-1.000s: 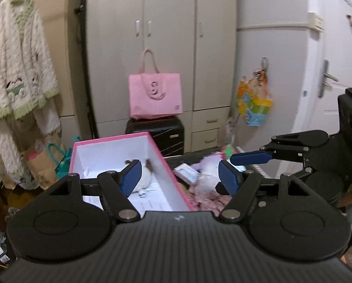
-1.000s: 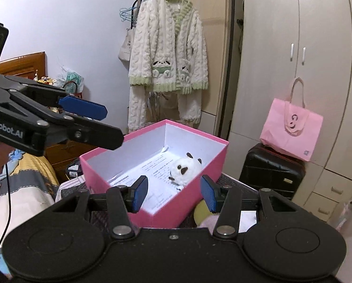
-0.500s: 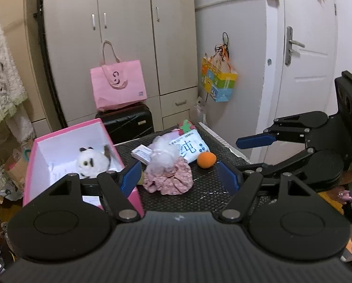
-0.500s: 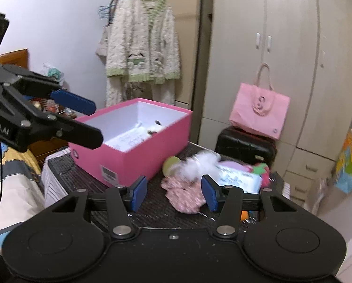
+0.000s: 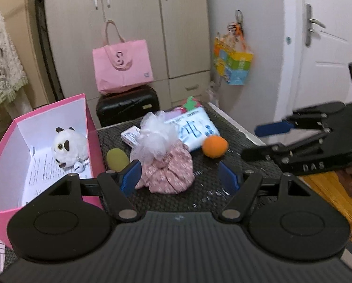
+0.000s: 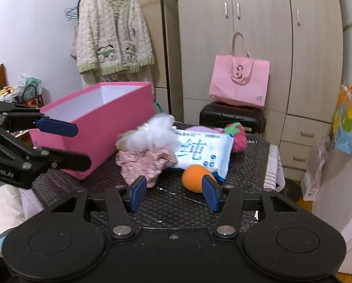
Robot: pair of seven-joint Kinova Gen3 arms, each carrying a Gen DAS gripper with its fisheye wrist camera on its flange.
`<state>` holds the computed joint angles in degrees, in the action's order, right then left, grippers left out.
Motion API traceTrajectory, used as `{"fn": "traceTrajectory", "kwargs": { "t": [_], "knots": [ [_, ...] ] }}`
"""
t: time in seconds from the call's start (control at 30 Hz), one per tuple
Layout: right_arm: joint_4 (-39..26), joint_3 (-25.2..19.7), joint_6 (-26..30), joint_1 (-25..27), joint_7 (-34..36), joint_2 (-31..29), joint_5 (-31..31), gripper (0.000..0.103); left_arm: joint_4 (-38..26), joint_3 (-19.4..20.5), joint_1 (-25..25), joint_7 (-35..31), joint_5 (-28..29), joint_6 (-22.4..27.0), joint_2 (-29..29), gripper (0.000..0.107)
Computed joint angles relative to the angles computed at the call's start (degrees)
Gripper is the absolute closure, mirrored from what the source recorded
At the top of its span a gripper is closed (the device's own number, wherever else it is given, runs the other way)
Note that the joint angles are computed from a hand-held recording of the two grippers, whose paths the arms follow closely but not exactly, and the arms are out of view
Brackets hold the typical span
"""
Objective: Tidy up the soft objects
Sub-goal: 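Move the left gripper to the white mesh bath puff and grasp it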
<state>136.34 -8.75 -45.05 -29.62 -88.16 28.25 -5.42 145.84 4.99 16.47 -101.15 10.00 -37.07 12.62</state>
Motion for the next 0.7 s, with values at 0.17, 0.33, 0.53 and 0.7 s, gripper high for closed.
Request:
{"fn": "traceTrajectory", "kwargs": {
  "t": [0.17,0.33,0.53,0.7],
  "knots": [
    [-3.18,0.48,-0.13,1.88,-0.29,4.13,2.35,0.046,-3.34,-0.36,0.38,0.79,0.78,-4.36,5.89,0.036],
    [-7.42,0.42,2.92,3.39,-0.67,6.92,4.09,0.046,-7.85,-2.62,4.18,-2.35,7.27,-7.94,11.12,0.036],
    [-12.33,1.55,7.96,2.47,-0.92,9.17,1.78,0.041,-14.30,-4.30,5.36,-5.85,12.60,-4.12,15.16,0.036],
    [-14.00,1.15,9.56,3.29,-1.95,10.35,2.68,0.038,-16.51,-4.37,4.21,-5.08,11.66,-2.03,17.14,0.038]
  ]
}}
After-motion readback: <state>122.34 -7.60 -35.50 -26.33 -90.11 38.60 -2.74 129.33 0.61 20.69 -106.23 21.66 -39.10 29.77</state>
